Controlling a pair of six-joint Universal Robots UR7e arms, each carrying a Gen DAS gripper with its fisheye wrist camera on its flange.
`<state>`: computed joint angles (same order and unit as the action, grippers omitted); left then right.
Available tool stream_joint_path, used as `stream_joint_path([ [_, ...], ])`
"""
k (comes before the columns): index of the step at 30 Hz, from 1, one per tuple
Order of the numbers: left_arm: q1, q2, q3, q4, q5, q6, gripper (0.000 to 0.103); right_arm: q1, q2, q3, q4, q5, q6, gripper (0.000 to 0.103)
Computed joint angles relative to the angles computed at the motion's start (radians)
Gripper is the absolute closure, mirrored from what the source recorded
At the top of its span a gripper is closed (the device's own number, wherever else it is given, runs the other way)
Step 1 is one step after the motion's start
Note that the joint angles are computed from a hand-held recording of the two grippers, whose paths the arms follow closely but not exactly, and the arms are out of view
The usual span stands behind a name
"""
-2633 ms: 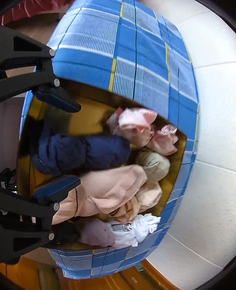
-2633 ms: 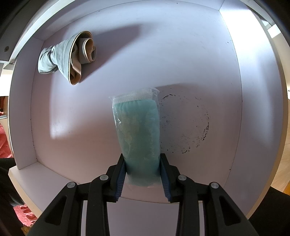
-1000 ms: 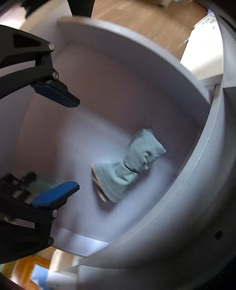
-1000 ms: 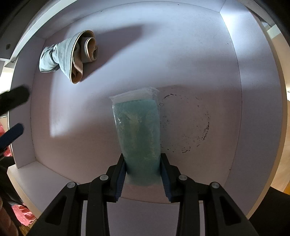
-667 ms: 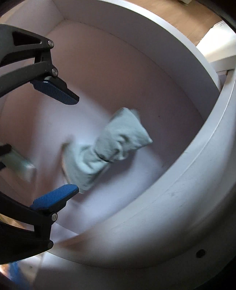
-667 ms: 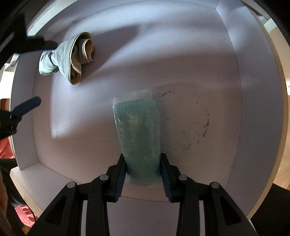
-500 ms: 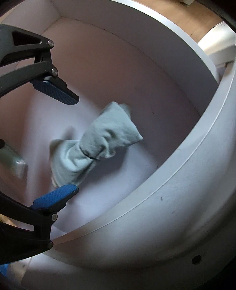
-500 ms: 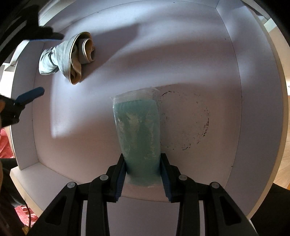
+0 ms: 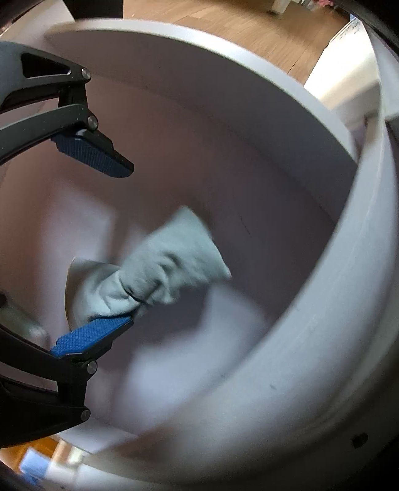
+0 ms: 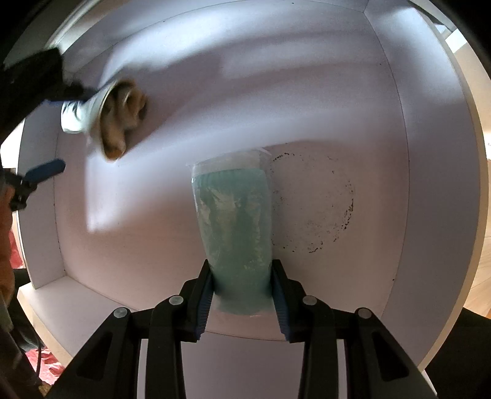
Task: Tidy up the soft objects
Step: 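Move the left gripper into the compartment and grasp the grey-green sock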
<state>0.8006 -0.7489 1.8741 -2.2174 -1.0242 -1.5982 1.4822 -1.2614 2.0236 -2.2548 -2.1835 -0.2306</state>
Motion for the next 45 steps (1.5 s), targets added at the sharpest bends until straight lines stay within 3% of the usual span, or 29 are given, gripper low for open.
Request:
stream_joint_path([
  [8,-0.036,-0.062,0.116,-0.046,-0.016,-0.067,0.013,0.013,0.003,0.008,-0.006,-0.012,0.004,0.067],
  [15,-0.040,-0.008,0.027,0.026,-0.007,0.009,0.019,0.017,0.005,0.010,-0.008,-0.010,0.006,0.067],
  [24,-0.060,0.009,0.010,0.078,-0.028,0.189,0.062,0.026,0.010,0.017,-0.020,-0.019,0.005,0.067],
  [31,-0.064,-0.006,0.065,0.030,-0.059,0.211,0.061,0.026,0.004,0.019,0.001,-0.016,0.023,0.070],
  [33,-0.060,-0.005,0.067,0.036,-0.058,0.211,0.047,0.020,-0.003,0.020,0.014,-0.004,0.038,0.071],
  [35,-0.061,0.001,0.063,0.049,-0.055,0.210,0.045,0.014,-0.016,0.018,0.034,0.018,0.060,0.072],
  [42,-0.081,-0.001,0.085,0.054,-0.058,0.237,0.046,0.018,-0.067,0.035,0.044,0.049,0.067,0.072],
  [45,-0.095,0.043,0.043,0.075,-0.056,0.242,0.055,0.020,-0.101,0.037,0.060,0.081,0.078,0.072],
])
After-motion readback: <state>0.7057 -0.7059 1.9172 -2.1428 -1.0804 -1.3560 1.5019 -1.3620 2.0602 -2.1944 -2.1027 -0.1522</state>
